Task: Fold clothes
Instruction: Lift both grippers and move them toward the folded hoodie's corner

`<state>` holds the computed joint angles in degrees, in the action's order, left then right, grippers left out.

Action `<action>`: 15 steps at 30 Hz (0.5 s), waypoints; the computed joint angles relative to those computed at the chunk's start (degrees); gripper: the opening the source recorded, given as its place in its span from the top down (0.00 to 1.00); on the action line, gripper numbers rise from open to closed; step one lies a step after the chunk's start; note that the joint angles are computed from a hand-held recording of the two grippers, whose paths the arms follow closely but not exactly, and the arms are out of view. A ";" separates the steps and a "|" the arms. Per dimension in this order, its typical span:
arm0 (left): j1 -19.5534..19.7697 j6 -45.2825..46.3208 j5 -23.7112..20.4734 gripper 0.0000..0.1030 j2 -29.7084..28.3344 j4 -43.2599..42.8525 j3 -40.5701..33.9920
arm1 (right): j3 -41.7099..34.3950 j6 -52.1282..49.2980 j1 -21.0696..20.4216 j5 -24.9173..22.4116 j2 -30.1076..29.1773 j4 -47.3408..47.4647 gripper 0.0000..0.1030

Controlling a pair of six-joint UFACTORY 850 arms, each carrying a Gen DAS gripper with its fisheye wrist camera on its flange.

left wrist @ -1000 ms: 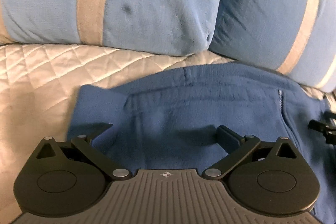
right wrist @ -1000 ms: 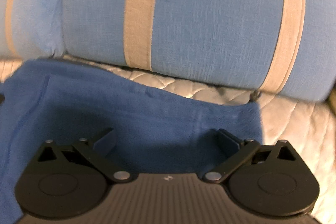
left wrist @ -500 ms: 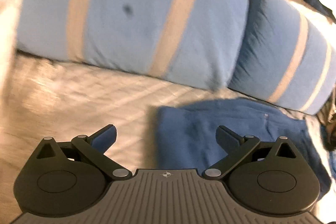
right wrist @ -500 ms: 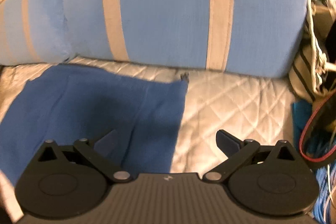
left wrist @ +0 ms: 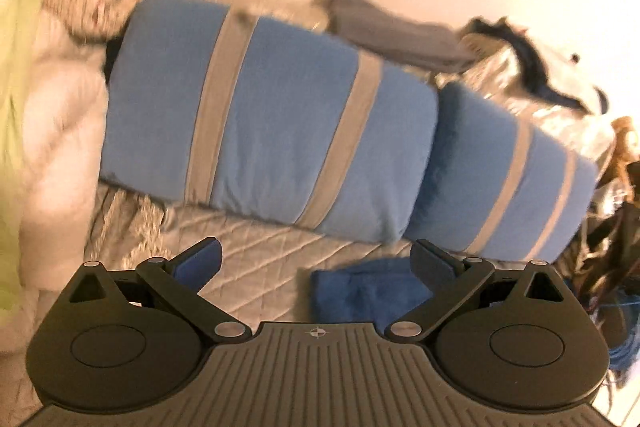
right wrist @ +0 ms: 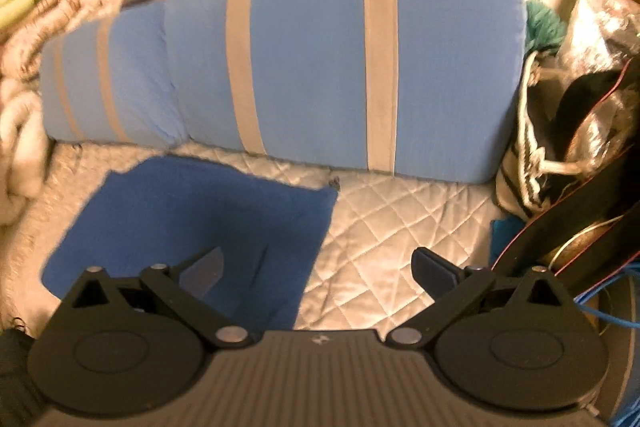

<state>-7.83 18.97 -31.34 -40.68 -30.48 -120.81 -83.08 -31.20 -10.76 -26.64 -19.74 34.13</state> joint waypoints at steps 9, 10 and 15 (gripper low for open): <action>0.82 11.75 -1.43 0.00 6.12 -14.63 1.79 | 1.32 -11.31 -4.20 0.29 8.15 18.22 0.01; 0.95 12.75 -1.77 0.00 6.98 -15.78 2.17 | 1.38 -12.40 -4.62 -0.05 9.11 19.34 0.01; 1.75 14.10 -4.74 0.00 10.60 -19.05 2.92 | 1.37 -15.25 -7.17 -2.56 13.91 22.03 0.01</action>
